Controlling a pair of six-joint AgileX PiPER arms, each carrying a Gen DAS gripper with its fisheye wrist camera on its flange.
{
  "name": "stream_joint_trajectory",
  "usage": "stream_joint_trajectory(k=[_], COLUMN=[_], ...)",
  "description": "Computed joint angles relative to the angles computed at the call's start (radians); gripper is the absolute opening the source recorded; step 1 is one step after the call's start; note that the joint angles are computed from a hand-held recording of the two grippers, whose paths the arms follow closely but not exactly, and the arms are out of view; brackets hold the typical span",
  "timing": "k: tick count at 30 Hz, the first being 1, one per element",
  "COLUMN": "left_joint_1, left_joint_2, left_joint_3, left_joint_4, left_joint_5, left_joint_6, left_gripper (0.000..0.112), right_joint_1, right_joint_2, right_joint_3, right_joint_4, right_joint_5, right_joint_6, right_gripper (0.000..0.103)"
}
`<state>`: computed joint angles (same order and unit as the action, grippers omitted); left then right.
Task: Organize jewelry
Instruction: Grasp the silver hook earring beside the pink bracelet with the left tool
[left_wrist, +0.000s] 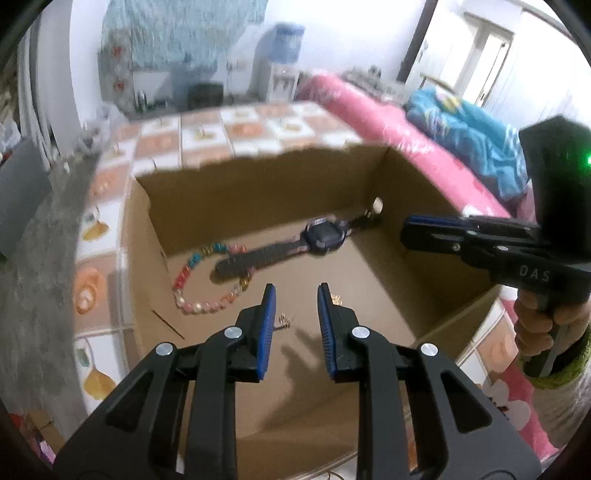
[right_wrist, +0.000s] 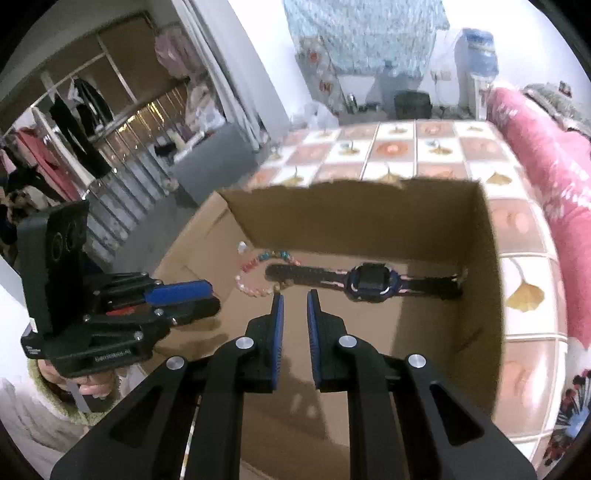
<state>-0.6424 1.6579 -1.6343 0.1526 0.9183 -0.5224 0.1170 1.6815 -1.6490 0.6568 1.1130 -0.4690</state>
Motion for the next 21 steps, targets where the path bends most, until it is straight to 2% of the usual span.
stream_joint_trajectory(k=[4, 8, 12, 16, 18, 21], left_joint_1=[-0.113, -0.263, -0.397, -0.426, -0.415, -0.413], left_joint_2=[-0.153, -0.286, -0.375, -0.337, -0.301, -0.224], left_joint_3=[0.141, 0.277, 0.416, 0.499, 0.521, 0.523], left_joint_4=[0.183, 0.327, 0.363, 0.318, 0.29, 0.325], left_joint_5=[-0.079, -0.093, -0.121, -0.171, -0.197, -0.207], left_joint_6=[-0.111, -0.228, -0.327, -0.379, -0.393, -0.441], left_gripper=[0.022, 0.023, 0.028, 0.03, 0.03, 0.029], right_joint_1=[-0.085, -0.178, -0.255, -0.251, -0.21, -0.133], right_joint_2=[-0.176, -0.383, -0.526, -0.591, -0.593, -0.585], right_joint_3=[0.185, 0.407, 0.602, 0.789, 0.858, 0.923], right_joint_4=[0.14, 0.243, 0.28, 0.251, 0.233, 0.202], right_joint_5=[-0.029, -0.014, 0.027, 0.02, -0.023, -0.103], right_joint_6=[-0.154, -0.32, -0.407, -0.384, -0.362, -0.318], right_gripper=[0.014, 0.014, 0.014, 0.014, 0.014, 0.014])
